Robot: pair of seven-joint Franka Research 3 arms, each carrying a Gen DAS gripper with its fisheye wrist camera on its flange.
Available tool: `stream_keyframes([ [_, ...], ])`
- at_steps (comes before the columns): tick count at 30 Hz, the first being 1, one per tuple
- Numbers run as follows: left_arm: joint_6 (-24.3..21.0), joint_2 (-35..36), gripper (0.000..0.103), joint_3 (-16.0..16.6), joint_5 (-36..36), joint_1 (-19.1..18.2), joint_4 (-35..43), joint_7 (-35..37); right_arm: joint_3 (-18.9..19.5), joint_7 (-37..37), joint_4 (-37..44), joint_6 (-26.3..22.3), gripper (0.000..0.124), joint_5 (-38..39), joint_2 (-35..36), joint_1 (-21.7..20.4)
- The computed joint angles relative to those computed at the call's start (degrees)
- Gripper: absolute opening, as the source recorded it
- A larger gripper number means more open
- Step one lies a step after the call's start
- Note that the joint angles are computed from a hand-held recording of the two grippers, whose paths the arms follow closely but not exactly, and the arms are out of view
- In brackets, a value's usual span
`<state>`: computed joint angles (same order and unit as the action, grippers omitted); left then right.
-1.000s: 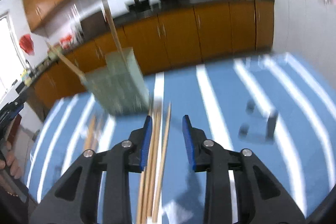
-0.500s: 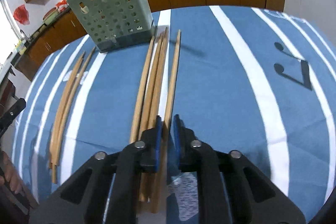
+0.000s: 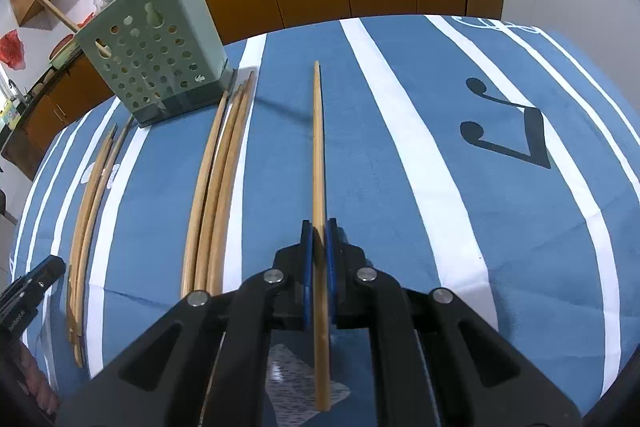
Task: Organize utensils
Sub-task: 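Grasp another chopstick with the right tool while the left tool grasps one too, then lift both chopsticks and carry them upright toward the green holder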
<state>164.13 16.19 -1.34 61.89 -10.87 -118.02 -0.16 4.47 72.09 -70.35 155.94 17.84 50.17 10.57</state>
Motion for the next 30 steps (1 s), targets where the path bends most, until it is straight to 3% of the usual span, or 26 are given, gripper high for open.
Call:
stream_keyframes([
  [7, -3.5, 0.9, 0.024, -0.5, -1.0, -0.9, 1.5, 2.3, 0.2, -0.9, -0.7, 0.3, 0.008, -0.3, -0.4, 0.2],
  [9, -5.0, 1.1, 0.021, -0.6, -1.0, -1.3, 2.0, 2.5, 0.2, -1.5, -1.3, 0.8, 0.008, -0.4, -0.7, 0.3],
  [12, -7.0, 1.4, 0.009, -0.6, -1.3, -1.4, 2.7, 2.5, 0.3, -2.2, -1.8, 1.3, 0.008, -0.4, -0.8, 0.3],
  [18, -8.8, 1.1, 0.007, 0.1, -2.3, 0.3, 2.6, 2.2, 0.2, -3.0, 0.6, 0.5, 0.008, -0.4, 0.5, 0.3],
  [21, -8.7, 0.6, 0.007, 0.5, -2.3, 1.5, 2.1, 1.5, -0.4, -2.3, 3.8, -0.3, 0.008, -1.1, 2.5, 0.8],
  [26, -3.9, 0.1, 0.007, 1.3, 0.3, 3.0, 0.5, -1.7, -0.2, -2.0, 7.4, -1.0, 0.008, -1.4, 4.7, 0.7],
  [30, -1.9, 0.0, 0.008, 1.6, 1.4, 3.4, 0.0, -3.5, -0.7, -3.1, 4.7, 2.6, 0.008, -2.2, 3.8, 1.3],
])
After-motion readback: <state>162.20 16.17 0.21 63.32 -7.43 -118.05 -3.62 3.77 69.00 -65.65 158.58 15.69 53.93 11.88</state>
